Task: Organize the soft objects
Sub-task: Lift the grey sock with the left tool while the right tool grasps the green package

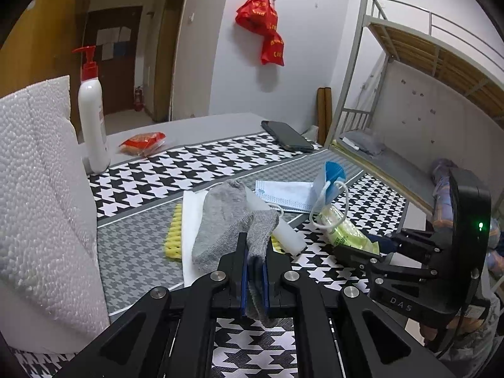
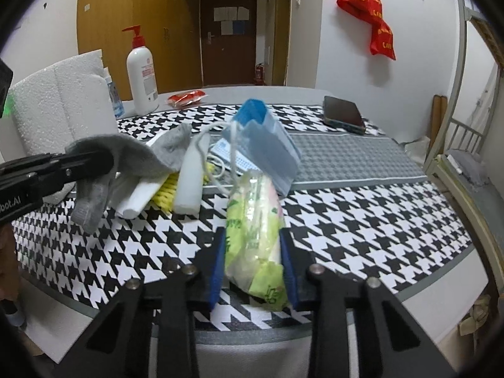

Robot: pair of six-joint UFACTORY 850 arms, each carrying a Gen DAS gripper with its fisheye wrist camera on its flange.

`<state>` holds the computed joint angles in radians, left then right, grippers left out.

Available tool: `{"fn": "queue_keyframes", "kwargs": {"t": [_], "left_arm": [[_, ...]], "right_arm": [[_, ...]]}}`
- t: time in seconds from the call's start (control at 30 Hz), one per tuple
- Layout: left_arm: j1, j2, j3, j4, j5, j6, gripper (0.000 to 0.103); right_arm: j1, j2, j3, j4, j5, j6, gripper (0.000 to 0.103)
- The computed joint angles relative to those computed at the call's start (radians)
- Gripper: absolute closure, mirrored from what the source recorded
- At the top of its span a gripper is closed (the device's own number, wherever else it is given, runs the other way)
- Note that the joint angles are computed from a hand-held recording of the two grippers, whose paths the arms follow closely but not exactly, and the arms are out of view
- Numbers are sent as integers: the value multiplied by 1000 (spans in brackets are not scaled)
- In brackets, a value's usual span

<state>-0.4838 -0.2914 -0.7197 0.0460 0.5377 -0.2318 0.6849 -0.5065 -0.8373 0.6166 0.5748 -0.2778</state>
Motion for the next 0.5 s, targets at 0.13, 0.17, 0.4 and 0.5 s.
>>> {"fn": "queue_keyframes", "kwargs": {"t": [0.13,0.17,0.4,0.5], "left_arm": [[-1,12,14,2,29,2,96],[-3,15,16,6,34,4,96],[-35,72,59,-64,79,88,97],[-55,116,84,-122,84,148,97]], "right_arm": [[-8,30,29,-73,2,90,73],[-6,40,38,-80,10,102,73],[10,131,141,-171,93,217,73],[20,160,174,-177,123,236,73]]}}
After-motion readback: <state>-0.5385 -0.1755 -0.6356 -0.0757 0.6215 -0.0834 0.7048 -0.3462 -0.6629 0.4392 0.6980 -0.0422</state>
